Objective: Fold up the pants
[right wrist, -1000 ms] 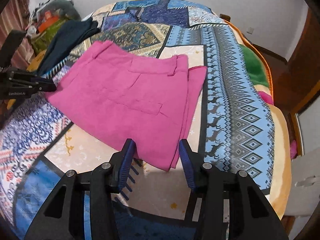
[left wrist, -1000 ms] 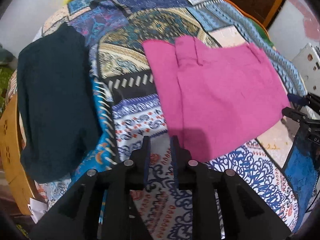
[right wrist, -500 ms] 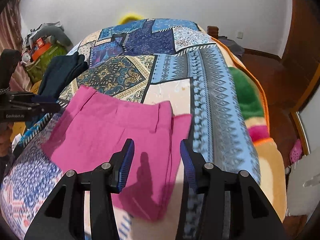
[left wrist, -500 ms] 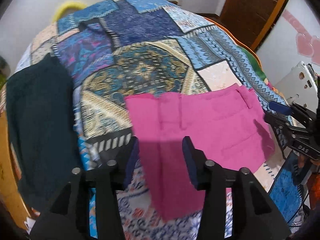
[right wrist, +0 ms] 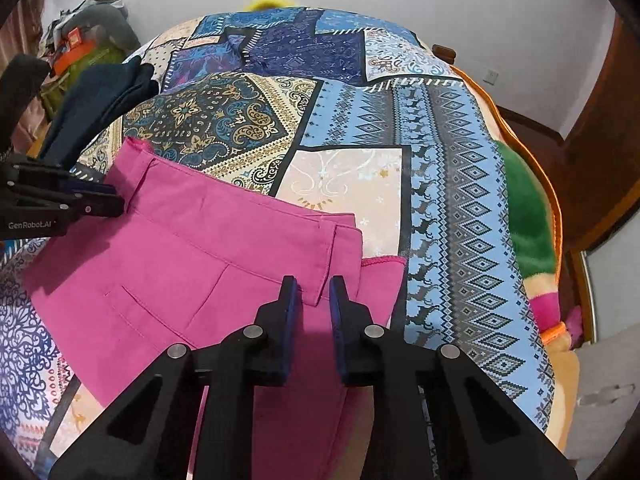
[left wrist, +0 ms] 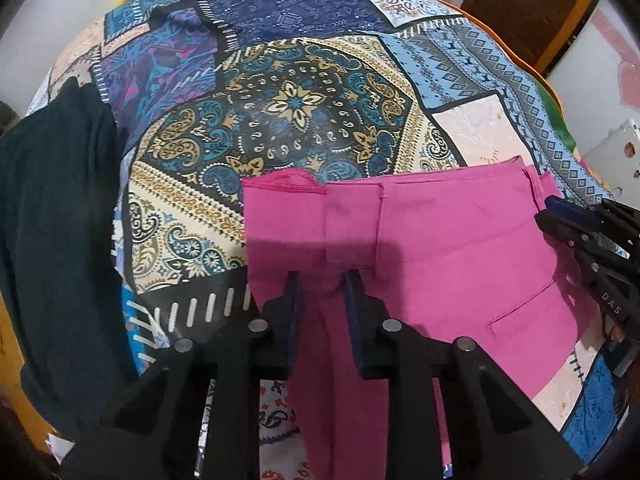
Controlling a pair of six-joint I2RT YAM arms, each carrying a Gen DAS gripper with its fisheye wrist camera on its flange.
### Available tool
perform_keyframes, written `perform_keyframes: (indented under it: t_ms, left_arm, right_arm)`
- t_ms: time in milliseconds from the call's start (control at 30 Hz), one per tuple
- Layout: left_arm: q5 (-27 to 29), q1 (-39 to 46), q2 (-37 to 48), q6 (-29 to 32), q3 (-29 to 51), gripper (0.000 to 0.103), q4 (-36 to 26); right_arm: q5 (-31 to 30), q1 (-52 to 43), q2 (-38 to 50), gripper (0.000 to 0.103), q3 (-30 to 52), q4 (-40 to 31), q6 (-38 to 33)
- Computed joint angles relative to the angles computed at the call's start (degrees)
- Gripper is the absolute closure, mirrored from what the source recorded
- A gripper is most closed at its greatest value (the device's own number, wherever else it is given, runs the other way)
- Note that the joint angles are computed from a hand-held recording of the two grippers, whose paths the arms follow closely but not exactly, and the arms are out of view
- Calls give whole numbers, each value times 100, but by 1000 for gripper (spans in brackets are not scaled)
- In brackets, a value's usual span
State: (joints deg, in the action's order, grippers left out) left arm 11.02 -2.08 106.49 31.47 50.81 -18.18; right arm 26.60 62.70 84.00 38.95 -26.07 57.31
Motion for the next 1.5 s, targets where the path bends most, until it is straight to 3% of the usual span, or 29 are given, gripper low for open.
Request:
perform_keyframes:
  t_ms: [133,300,400,600,733,767,1033,1233,1300,1367,1400,1467,1500]
  left_arm:
    - [-433,21,-181,48,-249,79,428]
    - [57,523,-379,237,-113,79,-76]
    - [273,741,-560,224,-90,74,-227]
    - [679,932,-1042,324,-288,45,-351]
    - [871,948,-1101,375,-338,22,-523]
    - [885,926,-1028,361,-277,21,-618]
    - [583,581,-33,-109,300,21,-998]
    - [642,362,204,-97,456,21,-1019]
    - [703,284,244,-75,452,21,-981]
    - [729,220,251,7,411,40,-941]
    - [681,156,237,-29,370,42,-863]
    - [757,142,230,-12,352,61,-832]
    - [740,145,202,-46,334,64,-789]
  right_arm:
    - [29,71,7,91,67,-175,90]
    - [213,362,-308,85,57,-551,477]
    - [318,598,-553,75,15,-808,802]
    - [603,1205,-1014,49,-92,-1345,1719]
    - [457,1309,-1206,44,-293,-1228,2030]
    - [406,1298,-1195,44,-322,-1165,2032]
    - [232,1065,-868,44,-405,-575,1675]
    - [-47,587,-816,45,-698,182,1260]
    - [-111,465,-835,49,-808,387,1278]
    - [-143,371,-808,55,-826,458,1283]
    - [-161,335,-803,59,-834,490,1270]
    - [-218,263,-800,67,-859,577,1204]
    - [-249,236,-813,73,-879,628,1166]
